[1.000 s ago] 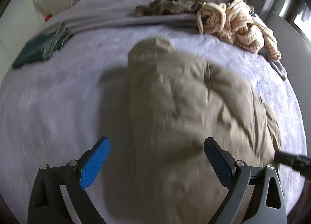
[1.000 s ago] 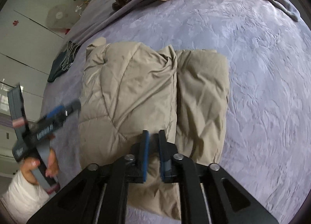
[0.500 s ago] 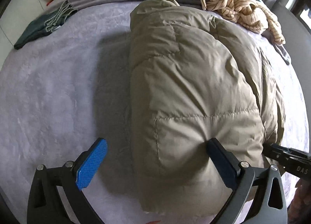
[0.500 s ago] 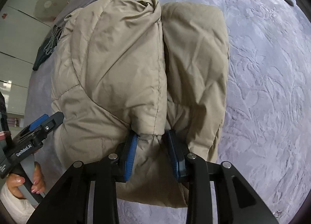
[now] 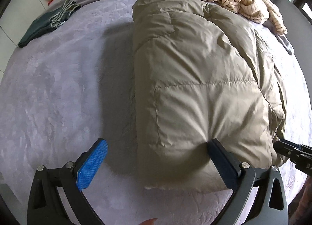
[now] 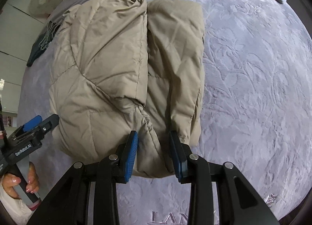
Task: Fold large clothes
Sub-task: 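Open the right tool and pull both tools back from the bundle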
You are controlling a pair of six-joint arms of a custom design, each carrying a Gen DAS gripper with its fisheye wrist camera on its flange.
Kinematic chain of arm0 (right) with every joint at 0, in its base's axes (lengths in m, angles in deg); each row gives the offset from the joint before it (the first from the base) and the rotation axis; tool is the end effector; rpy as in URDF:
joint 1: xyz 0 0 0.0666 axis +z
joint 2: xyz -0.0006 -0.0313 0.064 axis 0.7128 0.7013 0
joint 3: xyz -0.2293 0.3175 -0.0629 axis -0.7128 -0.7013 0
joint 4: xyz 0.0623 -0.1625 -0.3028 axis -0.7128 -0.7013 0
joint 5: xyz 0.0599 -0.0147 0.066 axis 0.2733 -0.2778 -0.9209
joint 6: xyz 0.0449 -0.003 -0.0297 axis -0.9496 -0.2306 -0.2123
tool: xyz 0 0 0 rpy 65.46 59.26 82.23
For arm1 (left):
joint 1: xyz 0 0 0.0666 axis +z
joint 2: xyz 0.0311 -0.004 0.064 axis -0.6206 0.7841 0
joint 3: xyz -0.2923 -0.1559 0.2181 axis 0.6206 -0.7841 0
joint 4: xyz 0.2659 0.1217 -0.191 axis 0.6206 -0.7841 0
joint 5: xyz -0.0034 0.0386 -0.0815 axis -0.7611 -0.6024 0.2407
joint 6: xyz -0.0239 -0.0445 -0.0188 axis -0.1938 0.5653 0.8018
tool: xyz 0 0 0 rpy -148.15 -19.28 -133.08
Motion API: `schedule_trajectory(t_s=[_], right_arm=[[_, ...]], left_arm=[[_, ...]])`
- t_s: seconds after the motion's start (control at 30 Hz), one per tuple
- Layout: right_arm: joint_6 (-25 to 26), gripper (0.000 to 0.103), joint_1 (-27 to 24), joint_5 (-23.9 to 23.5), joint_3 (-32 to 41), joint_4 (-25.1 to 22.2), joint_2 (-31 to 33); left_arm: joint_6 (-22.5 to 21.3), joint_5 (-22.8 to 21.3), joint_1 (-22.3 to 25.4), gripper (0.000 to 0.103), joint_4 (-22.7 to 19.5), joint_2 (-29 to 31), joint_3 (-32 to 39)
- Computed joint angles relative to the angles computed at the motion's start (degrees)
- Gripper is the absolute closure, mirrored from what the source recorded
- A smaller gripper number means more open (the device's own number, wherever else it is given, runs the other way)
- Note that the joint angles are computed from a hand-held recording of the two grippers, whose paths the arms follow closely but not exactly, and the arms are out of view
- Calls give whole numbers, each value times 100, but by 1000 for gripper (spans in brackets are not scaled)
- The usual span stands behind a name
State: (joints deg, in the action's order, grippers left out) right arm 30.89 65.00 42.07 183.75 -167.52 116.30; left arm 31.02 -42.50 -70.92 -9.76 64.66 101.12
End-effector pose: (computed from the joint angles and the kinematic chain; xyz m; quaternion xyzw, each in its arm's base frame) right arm 0.4700 0.1762 0.4309 -0.0358 0.9847 0.1575 0.0649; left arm 0.3779 -0.2358 0.4272 -0.0792 0.9881 -0.0093 0.1314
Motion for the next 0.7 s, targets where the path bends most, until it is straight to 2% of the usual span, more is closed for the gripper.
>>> schedule_trajectory(t_s=[0.4, 0.6, 0.7], right_arm=[[-223, 64, -61, -68, -304, -88, -526], [-327, 53, 59, 93, -184, -253, -612], [-398, 49, 142, 133, -174, -335, -686]], left_arm=[[342, -414, -258, 0, -649, -235, 152], [517, -479, -345, 0, -922, -448, 179], [567, -389, -354, 0, -914, -614, 115]])
